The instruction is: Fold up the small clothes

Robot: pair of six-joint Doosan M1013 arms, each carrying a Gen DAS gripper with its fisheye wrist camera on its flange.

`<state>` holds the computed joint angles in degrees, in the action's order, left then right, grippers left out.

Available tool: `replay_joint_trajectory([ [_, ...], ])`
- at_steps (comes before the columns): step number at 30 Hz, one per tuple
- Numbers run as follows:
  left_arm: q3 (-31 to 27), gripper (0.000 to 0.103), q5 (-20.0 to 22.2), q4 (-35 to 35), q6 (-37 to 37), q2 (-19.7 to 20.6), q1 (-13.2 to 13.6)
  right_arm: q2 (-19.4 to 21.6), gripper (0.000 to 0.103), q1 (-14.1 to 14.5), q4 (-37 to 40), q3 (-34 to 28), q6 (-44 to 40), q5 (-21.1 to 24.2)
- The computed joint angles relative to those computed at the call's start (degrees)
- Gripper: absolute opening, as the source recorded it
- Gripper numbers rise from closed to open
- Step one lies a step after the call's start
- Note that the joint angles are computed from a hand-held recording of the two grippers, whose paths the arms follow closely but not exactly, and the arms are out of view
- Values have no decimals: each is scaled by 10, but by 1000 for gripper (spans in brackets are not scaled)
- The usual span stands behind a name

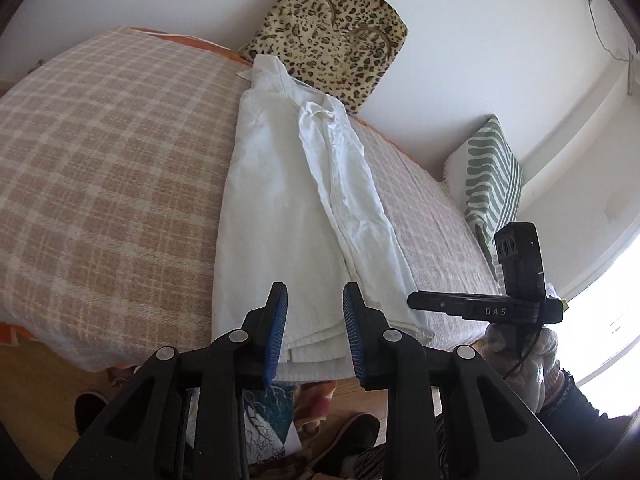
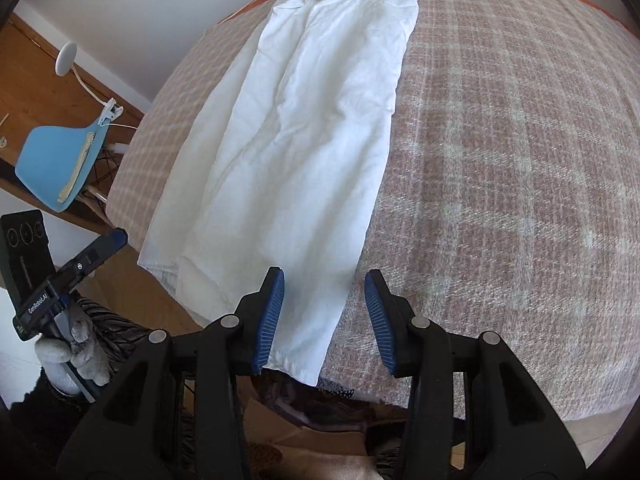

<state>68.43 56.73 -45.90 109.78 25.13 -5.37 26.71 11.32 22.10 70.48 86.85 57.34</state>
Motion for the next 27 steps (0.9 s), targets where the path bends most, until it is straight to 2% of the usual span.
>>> replay_joint_trajectory([
  [1,-8,27,0,12,4,3,0,1,40,2,-7,1,6,1],
  [2,-18,27,3,25,7,7,-1,2,24,3,-4,1,5,3],
  [4,-41,27,19,46,-3,19,-1,3,9,6,-22,-1,11,3],
  [8,-66,27,31,104,-8,33,-4,-3,4,5,-42,10,18,3],
  [11,-90,29,61,119,-21,50,-2,-10,4,6,-40,20,3,-2],
  [13,-104,42,81,134,-32,60,-3,-15,4,0,-2,29,-17,-10],
  [18,-116,44,121,120,-42,74,2,-28,9,-24,96,53,-62,-25],
  [20,-115,44,136,109,-52,78,6,-29,27,-26,109,56,-70,-31],
  [22,-111,44,148,97,-62,79,11,-32,39,-28,124,65,-78,-43],
  [25,-96,44,151,61,-58,74,20,-32,40,-38,189,83,-108,-45],
  [27,-88,44,157,39,-58,72,26,-33,40,-42,246,100,-146,-63],
])
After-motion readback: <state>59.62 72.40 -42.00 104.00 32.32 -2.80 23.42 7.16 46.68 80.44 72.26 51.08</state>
